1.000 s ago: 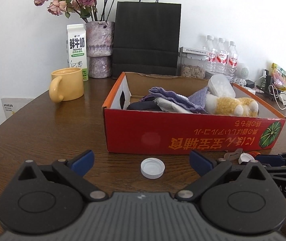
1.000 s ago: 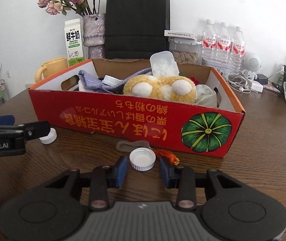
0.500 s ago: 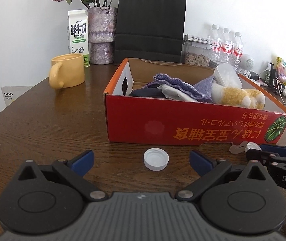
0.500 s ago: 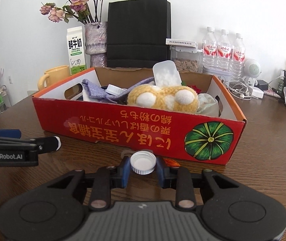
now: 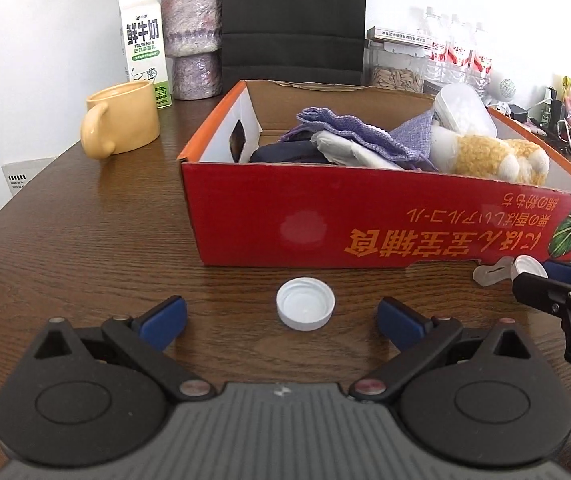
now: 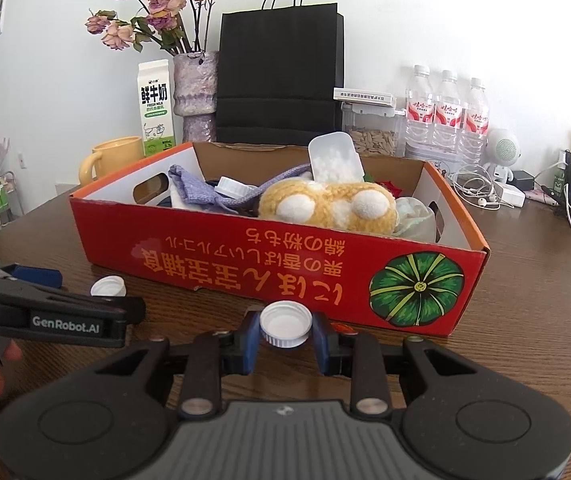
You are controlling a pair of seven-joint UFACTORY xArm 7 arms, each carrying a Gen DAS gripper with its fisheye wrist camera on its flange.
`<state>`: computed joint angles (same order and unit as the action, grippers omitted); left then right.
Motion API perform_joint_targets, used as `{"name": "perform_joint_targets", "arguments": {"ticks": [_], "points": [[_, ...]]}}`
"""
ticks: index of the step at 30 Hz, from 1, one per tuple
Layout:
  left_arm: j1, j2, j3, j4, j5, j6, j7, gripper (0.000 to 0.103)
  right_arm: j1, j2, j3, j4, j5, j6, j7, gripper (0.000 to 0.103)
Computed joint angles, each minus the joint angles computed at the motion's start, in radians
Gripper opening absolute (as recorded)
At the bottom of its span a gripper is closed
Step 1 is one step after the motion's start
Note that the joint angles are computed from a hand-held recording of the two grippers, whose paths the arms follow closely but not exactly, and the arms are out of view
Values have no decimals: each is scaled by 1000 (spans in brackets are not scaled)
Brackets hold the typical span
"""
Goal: Organize objects
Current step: 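Grasp a white bottle cap with the right gripper while the left gripper grasps another cap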
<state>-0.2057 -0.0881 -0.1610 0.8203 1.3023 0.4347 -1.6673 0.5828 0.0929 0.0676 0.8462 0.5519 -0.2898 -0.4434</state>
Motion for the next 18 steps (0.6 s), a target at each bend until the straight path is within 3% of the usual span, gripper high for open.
{"name": "perform_joint_targets", "arguments": {"ticks": [2, 3, 4, 6, 8, 18], "points": [[0, 1, -1, 3, 24, -6, -14, 96, 0, -1, 1, -1, -2, -1, 2, 27], [0, -1, -2, 2, 49, -7, -34, 84, 0, 0, 1, -1, -1, -2, 1, 27], [0, -6, -3, -1, 80, -10, -59, 61, 0, 0, 1, 0, 0, 0, 0, 27], [2, -16, -1, -8, 141, -33, -112, 29, 0, 0, 1, -1, 0, -1, 1, 27], [5, -18, 7, -10, 167, -73, -126, 29, -6, -1, 6, -3, -9, -3, 9, 27], [12, -38, 9, -24, 232, -101, -217, 29, -76, -10, 55, -33, -132, -39, 120, 27]]}}
